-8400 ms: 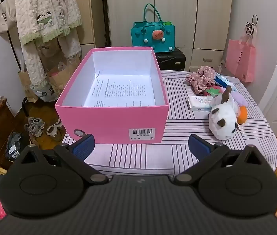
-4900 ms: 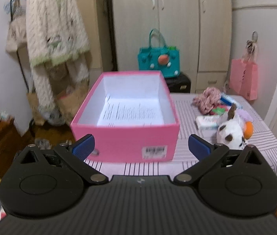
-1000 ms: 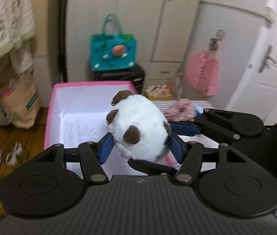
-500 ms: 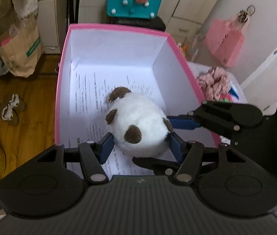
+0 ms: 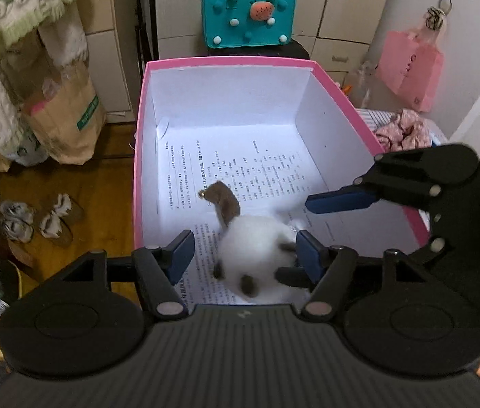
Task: Organize soft objects
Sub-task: 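Open the left gripper to drop the plush cat into the box, then grasp the white mesh bath puff with the left gripper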
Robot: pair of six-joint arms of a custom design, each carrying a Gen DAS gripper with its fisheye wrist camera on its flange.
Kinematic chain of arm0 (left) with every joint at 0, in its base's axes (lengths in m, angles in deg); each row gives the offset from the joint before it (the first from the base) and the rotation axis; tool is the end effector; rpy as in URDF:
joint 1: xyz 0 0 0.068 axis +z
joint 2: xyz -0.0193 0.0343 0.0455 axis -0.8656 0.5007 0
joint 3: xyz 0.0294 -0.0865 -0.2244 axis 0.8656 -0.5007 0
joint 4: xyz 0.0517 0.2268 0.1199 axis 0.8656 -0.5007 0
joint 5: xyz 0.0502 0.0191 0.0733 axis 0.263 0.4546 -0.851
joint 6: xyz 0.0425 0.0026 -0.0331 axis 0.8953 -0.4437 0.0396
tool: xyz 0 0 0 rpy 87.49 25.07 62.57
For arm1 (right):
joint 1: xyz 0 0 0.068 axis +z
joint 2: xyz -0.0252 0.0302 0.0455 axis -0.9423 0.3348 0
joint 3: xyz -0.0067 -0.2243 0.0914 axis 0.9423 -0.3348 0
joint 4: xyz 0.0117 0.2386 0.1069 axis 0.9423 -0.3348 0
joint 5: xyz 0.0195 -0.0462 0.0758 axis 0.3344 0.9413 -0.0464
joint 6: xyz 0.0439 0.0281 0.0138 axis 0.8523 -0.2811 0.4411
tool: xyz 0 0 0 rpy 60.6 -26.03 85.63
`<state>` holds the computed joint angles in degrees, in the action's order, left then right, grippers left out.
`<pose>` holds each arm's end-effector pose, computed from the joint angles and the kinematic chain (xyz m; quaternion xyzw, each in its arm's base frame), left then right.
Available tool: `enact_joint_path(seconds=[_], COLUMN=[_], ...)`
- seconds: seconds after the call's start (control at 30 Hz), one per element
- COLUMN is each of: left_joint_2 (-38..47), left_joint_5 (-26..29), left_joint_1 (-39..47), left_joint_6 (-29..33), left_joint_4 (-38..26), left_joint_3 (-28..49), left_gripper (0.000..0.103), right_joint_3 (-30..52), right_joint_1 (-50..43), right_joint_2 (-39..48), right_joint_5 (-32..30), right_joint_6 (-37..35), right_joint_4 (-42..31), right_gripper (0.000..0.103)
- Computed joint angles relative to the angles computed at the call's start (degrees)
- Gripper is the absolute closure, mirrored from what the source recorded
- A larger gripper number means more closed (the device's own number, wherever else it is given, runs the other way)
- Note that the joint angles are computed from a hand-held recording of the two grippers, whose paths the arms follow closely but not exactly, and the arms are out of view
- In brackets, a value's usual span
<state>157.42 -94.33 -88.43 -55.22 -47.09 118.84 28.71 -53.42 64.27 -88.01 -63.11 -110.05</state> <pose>0.2680 -0.1393 0.2107 0.0309 0.9481 -0.0663 0.3095 0.2958 0.1059 0.2090 -0.4341 0.8363 0.1681 0.2897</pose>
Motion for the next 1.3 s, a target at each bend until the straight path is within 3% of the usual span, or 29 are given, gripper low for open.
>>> enact_joint_path(seconds=[0.33, 0.57, 0.9, 1.3], left_joint_2=[-6.5, -11.4, -15.8, -14.9], left_joint_5=[-2.2, -4.6, -13.1, -20.8], left_joint_1=[-2.9, -7.0, -19.2, -32.1], left_joint_6=[0.0, -1.6, -5.8, -10.9], left_joint_4=[-5.0, -10.8, -19.7, -26.4], left_joint_3=[-0.2, 1.0, 4.8, 9.2], left_gripper=[0.034, 0.033, 0.027, 0.021], right_joint_3=[-3.8, -4.1, -3.0, -1.9], right_joint_1=[-3.3, -7.6, -13.6, -27.0], right_joint_2=[-9.0, -16.9, -29.5, -39.8], right_joint_5=[-1.2, -4.2, -9.0, -16.4], right_joint_6=[-1.4, -1.3, -4.5, -16.2], right_joint_4=[-3.2, -9.6, -21.1, -35.1], right_gripper=[0.039, 0.039, 0.039, 0.038])
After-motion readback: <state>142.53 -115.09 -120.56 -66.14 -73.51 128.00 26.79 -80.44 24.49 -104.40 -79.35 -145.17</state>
